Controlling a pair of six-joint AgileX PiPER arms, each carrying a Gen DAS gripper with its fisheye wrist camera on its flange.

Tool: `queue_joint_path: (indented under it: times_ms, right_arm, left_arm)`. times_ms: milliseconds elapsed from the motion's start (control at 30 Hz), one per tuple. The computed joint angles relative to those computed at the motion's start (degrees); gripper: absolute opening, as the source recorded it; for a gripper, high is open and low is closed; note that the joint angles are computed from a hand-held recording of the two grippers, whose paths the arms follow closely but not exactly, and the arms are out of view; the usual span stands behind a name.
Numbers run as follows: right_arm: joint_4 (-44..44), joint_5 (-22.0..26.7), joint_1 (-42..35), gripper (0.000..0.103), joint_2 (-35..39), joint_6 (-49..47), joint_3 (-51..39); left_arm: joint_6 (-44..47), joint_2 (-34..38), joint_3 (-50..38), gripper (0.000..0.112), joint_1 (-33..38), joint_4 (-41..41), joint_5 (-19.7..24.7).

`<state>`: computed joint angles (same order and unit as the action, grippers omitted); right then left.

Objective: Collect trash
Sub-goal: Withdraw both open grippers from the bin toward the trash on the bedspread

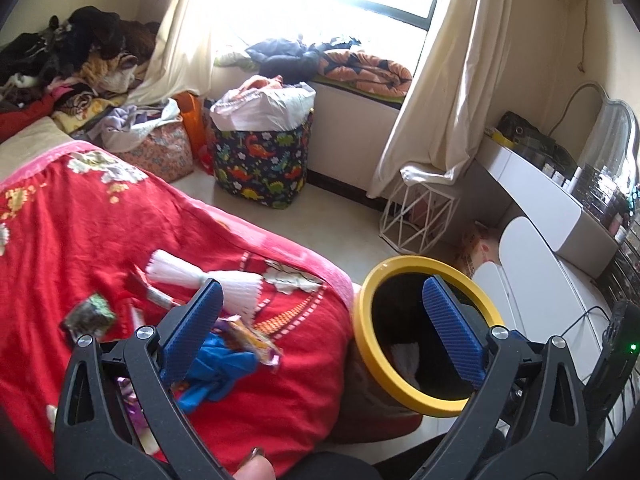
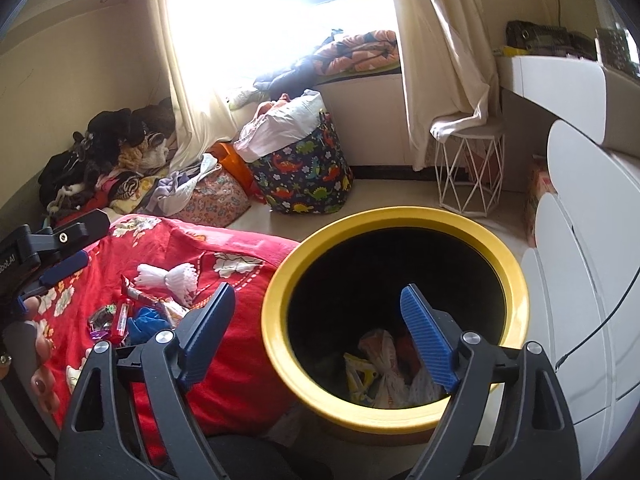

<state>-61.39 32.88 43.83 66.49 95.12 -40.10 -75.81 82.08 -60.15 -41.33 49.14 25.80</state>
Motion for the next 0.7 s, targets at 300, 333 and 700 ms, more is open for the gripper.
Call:
queue_joint_path:
  times_ms: [300, 333, 700]
  right_arm:
    - [-1.84, -0.11, 3.15, 0.084, 3.34, 0.59, -4.06]
    - [-1.93, 0.12, 3.5, 0.084, 3.68, 0.23, -4.62]
    - [-2.29, 2.85, 8.32, 0.086, 8.79, 0.45, -9.98]
  left_arm:
    - [-2.92, -3.97, 2.88, 0.092, 4.73, 3.58, -0.14]
    - [-3.35, -4.35, 3.26, 0.092, 5.31, 3.49, -0.53]
    - [0.21, -8.35, 6.72, 0.092, 11.38, -0.28, -3.32]
